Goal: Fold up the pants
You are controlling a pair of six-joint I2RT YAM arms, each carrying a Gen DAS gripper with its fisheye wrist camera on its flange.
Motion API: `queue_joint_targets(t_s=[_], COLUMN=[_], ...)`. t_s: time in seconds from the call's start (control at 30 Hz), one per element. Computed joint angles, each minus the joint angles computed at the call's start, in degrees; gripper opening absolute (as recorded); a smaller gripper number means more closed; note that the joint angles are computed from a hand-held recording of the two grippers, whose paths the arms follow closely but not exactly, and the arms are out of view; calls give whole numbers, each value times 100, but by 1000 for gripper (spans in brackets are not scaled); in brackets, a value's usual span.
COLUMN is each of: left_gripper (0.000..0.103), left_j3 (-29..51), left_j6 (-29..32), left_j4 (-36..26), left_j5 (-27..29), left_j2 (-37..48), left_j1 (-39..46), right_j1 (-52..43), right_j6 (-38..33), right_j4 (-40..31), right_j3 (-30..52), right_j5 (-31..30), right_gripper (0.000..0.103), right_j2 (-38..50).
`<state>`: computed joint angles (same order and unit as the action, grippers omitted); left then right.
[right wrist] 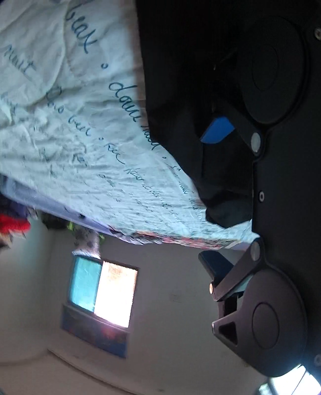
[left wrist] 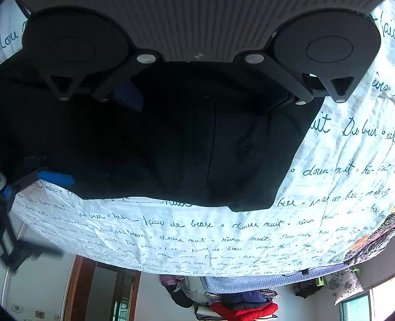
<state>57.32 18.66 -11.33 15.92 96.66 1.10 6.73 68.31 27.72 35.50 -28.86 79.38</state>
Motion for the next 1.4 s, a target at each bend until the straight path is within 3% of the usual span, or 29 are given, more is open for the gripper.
queue_joint_targets(t_s=[0.13, 0.23, 0.33, 0.4, 0.5, 0.63, 0.8, 0.97, 1.1, 1.23, 1.4], left_gripper=[103, 103, 99, 100, 101, 101, 101, 101, 101, 101, 101], left_j3=[-46, -39, 8, -55, -113, 144, 659, 714, 637, 785, 1131], left_j6=[15, 46, 194, 390, 514, 384, -34, -117, -29, -30, -360], left_j4=[96, 23, -358, -523, -645, -897, -1222, -1349, -1366, -1582, -1909], left_j5=[83, 255, 740, 1183, 1677, 1923, 2040, 2202, 2342, 2354, 2680], left_j2=[16, -31, -221, -443, -688, -602, -156, -86, -97, 91, 319], left_j1=[46, 163, 537, 950, 1696, 2433, 2709, 2694, 2667, 2563, 2649], right_j1=[83, 216, 668, 1152, 2215, 3195, 4231, 4752, 4739, 4676, 5099], right_j6=[-115, -687, -1113, -2156, -3391, -3919, -4880, -5709, -5414, -4872, -5774], right_j4=[155, -151, -1588, -2479, -3586, -3771, -3576, -4275, -4664, -4503, -4565], right_j3=[-41, 275, 877, 1179, 1623, 1389, 1304, 1895, 1701, 1451, 1922], right_j5=[-6, 229, 965, 1539, 2998, 4238, 5349, 6096, 6206, 6341, 7211], right_gripper=[103, 94, 102, 102, 102, 102, 102, 102, 102, 102, 102], right_j2=[76, 525, 153, -258, -480, -613, -428, 123, -208, -573, 172])
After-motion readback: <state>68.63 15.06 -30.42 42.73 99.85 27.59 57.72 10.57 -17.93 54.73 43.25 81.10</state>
